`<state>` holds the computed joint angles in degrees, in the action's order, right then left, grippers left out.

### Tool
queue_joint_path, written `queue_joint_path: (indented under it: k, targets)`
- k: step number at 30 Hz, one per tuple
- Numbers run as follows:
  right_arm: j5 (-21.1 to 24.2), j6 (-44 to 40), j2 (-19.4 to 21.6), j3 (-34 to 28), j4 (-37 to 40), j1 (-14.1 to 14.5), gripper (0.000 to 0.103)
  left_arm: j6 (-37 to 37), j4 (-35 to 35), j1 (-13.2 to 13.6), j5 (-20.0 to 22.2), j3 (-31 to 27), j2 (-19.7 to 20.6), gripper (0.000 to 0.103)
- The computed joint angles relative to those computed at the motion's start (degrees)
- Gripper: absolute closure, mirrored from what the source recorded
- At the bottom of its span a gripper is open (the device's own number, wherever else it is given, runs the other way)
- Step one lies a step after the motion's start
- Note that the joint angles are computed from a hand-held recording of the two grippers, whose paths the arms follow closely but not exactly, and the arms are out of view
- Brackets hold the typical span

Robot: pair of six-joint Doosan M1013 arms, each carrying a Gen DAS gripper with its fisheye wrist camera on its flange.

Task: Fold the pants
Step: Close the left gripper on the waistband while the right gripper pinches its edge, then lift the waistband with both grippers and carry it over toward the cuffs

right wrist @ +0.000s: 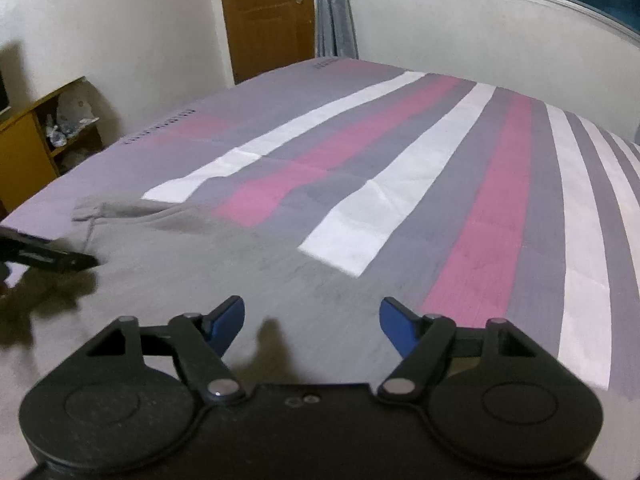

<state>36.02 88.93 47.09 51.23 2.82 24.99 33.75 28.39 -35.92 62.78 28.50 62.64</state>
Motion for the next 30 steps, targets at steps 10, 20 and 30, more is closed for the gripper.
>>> queue_joint_path:
  k: [10,20,30]
  targets:
    - [12.7,-9.4,7.1,-13.0,3.5,-0.7,0.068,1.8,1.8,-0.3,-2.0,2.7,-1.5,0.049]
    - [-1.7,-16.7,-6.4,7.3,4.0,1.9,0.097,-1.3,7.0,-2.1,-0.9,6.9,-5.0,0.078]
    - [-7.7,-22.3,-21.0,30.5,15.0,5.6,0.098,-12.6,12.4,-5.8,-9.0,28.8,-19.0,0.079]
